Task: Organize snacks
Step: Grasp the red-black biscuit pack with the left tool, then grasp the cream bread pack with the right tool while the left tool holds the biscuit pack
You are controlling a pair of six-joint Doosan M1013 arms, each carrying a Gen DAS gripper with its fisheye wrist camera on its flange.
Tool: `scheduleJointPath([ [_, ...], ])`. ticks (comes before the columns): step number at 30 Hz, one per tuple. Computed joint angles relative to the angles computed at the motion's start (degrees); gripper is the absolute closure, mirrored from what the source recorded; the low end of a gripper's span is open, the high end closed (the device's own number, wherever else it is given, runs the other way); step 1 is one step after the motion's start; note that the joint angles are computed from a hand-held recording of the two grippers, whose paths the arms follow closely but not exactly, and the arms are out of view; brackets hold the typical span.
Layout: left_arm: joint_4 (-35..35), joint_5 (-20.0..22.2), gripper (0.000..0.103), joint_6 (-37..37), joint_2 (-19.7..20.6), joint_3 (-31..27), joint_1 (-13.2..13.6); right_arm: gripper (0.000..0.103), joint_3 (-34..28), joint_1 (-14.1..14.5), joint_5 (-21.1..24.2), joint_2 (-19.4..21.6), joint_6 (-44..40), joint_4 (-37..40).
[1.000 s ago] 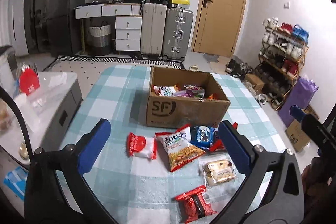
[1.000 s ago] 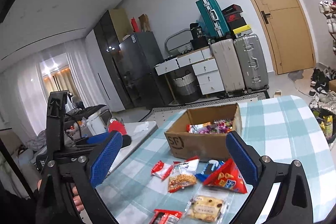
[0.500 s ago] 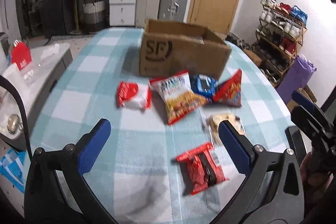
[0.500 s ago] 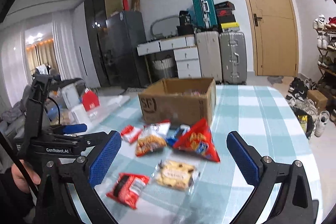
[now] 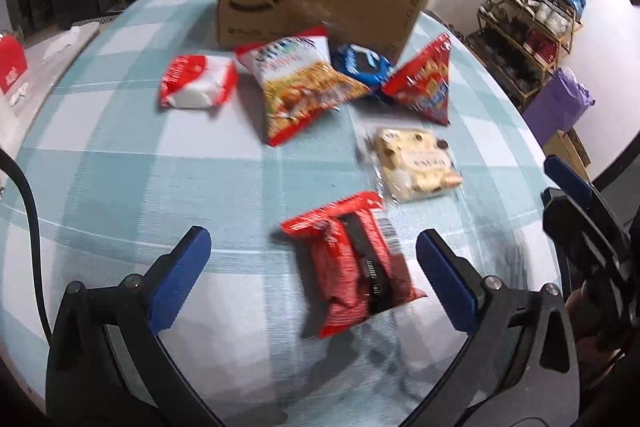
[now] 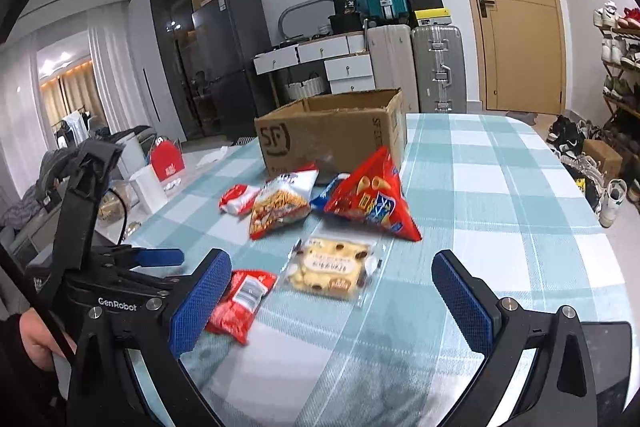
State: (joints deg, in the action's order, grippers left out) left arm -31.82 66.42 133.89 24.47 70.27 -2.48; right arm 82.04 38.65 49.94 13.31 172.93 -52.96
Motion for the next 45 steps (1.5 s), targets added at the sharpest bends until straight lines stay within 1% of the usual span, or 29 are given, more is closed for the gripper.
scheduleJointPath([
  [2,1.14,-0.25,0.001,-0.12,-0.20,0.46,-0.58,0.001,0.65,-0.21,-1.10,-0.19,1.17,0.42],
  [5,3.65,-0.87,0.001,-1.01,-0.29,0.95,-1.50,0.001,0.98,-0.26,-1.39,-0.33,1.63,0.76],
  [6,3.90,-1.72,0.001,-0.56,-0.59,1.40,-1.68,0.001,1.18,-0.31,-1.62,-0.41,1.94,0.69],
  [8,4.19,-2.01,0.001,-0.45,-0.68,1.54,-2.00,0.001,1.36,-0.30,-1.68,-0.54,2.14,0.74],
  [11,6.20,-3.50,0.001,-1.29,-0.91,1.98,-2.79,0.001,1.92,-0.36,-2.26,-0.82,3.05,0.81],
  [15,7.81,-4.52,0.001,-0.98,-1.10,2.31,-3.20,0.001,2.69,-0.68,-3.44,-1.17,4.50,1.17],
  [16,7.64,-4.57,0.003,-0.83,-1.09,2.31,-3.15,0.001,2.81,-0.62,-3.48,-1.30,4.66,1.12],
  [18,7.77,-5.77,0.013,-0.62,-1.35,2.65,-3.12,0.001,3.20,-0.69,-4.03,-1.49,5.40,0.86],
  [20,7.84,-6.31,0.026,-0.10,-1.51,2.79,-3.13,0.001,3.47,-0.85,-4.50,-1.63,5.98,1.09],
  [21,8.09,-6.52,0.030,0.08,-1.48,2.72,-3.17,0.001,3.57,-0.97,-4.84,-1.71,6.11,1.50],
  [22,8.40,-6.82,0.037,0.11,-1.47,2.63,-3.26,0.001,3.61,-1.12,-5.09,-1.73,6.13,1.98],
  [23,8.60,-6.95,0.042,0.07,-1.43,2.50,-3.28,0.001,3.66,-1.26,-5.32,-1.77,6.09,2.47],
  [24,8.55,-6.89,0.044,0.05,-1.41,2.42,-3.21,0.001,3.68,-1.42,-5.53,-1.79,5.88,3.09],
  [26,8.40,-6.88,0.058,-0.20,-1.23,2.12,-3.02,0.001,3.76,-1.75,-6.11,-1.83,5.34,4.34],
  [29,7.61,-5.15,0.058,0.72,-0.70,1.18,-2.35,0.001,4.08,-2.03,-6.95,-1.98,5.41,4.97],
  [31,8.03,-6.70,0.058,3.60,-1.40,2.31,-2.48,0.001,4.03,-2.08,-6.92,-1.94,5.32,5.27],
  [32,7.71,-6.83,0.058,4.26,-1.49,2.45,-2.47,0.001,3.93,-2.14,-7.00,-1.87,4.92,5.54],
  [35,6.45,-4.82,0.058,3.41,-0.95,1.60,-1.98,0.001,3.61,-2.37,-6.79,-1.68,3.60,7.06],
  [38,6.16,-4.27,0.058,3.25,-0.84,1.47,-1.86,0.001,3.33,-2.89,-6.53,-1.51,2.61,9.59],
  [42,4.14,-2.75,0.058,1.73,-0.51,1.00,-1.22,0.001,3.23,-2.91,-6.01,-1.41,2.91,9.65],
  [45,3.16,-3.97,0.058,3.16,-1.16,2.07,-0.92,0.001,2.65,-2.96,-5.25,-1.07,1.32,10.80],
])
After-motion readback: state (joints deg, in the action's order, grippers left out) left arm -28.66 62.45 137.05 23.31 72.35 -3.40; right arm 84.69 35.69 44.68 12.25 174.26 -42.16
